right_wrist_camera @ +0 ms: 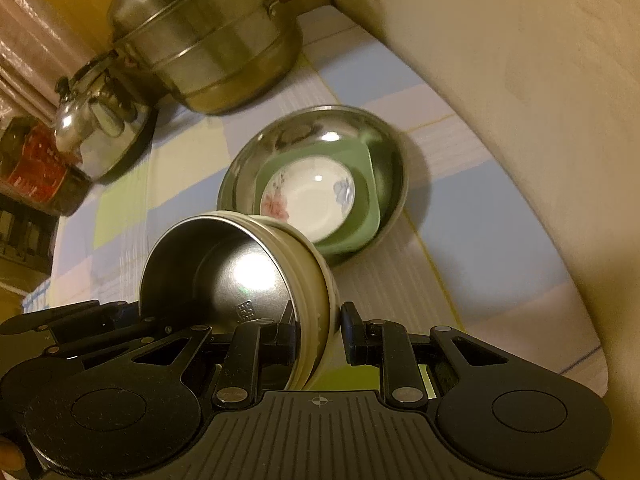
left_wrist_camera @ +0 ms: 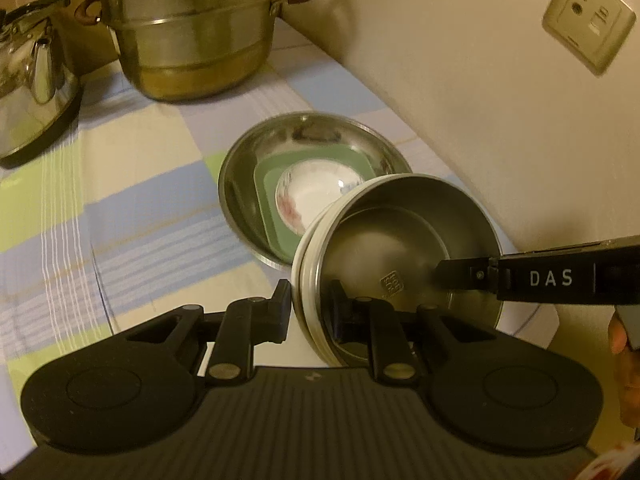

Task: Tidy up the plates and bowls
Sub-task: 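Carry the bowl stack over the green tray in the steel plate, then lower the bowl stack onto the green tray and floral saucer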

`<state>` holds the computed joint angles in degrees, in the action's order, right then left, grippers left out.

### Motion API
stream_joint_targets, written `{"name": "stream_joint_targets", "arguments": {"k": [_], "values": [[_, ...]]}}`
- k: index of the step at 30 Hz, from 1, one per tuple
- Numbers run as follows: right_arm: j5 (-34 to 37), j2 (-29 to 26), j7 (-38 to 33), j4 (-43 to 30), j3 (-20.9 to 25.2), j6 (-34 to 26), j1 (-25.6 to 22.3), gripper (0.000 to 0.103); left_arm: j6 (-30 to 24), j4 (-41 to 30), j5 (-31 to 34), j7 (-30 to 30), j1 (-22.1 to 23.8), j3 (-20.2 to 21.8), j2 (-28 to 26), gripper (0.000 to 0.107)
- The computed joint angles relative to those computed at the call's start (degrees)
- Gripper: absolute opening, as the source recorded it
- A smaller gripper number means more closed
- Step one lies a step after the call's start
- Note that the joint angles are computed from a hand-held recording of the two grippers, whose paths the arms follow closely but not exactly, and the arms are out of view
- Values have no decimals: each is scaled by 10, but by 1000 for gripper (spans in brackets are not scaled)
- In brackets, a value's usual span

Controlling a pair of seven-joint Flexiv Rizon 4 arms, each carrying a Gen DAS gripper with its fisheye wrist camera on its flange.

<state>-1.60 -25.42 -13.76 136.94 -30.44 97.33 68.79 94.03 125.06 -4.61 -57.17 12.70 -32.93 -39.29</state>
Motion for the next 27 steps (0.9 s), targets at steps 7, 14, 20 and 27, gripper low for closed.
{"name": "stream_joint_targets", "arguments": {"k": [7, 14, 20, 27], "values": [[-20, -8, -25, -34, 59, -4, -100, 22, -32, -68, -29, -2, -48, 26, -15, 17], [-47, -26, -44, -83, 141, -23, -222, 22, -73, -146, -64, 7, -117, 77, -37, 17], [-69, -51, -62, -133, 230, -50, -337, 21, -113, -210, -92, 8, -171, 124, -64, 17], [-79, -81, -97, -188, 328, -94, -446, 21, -155, -260, -110, 0, -208, 166, -88, 17]]}}
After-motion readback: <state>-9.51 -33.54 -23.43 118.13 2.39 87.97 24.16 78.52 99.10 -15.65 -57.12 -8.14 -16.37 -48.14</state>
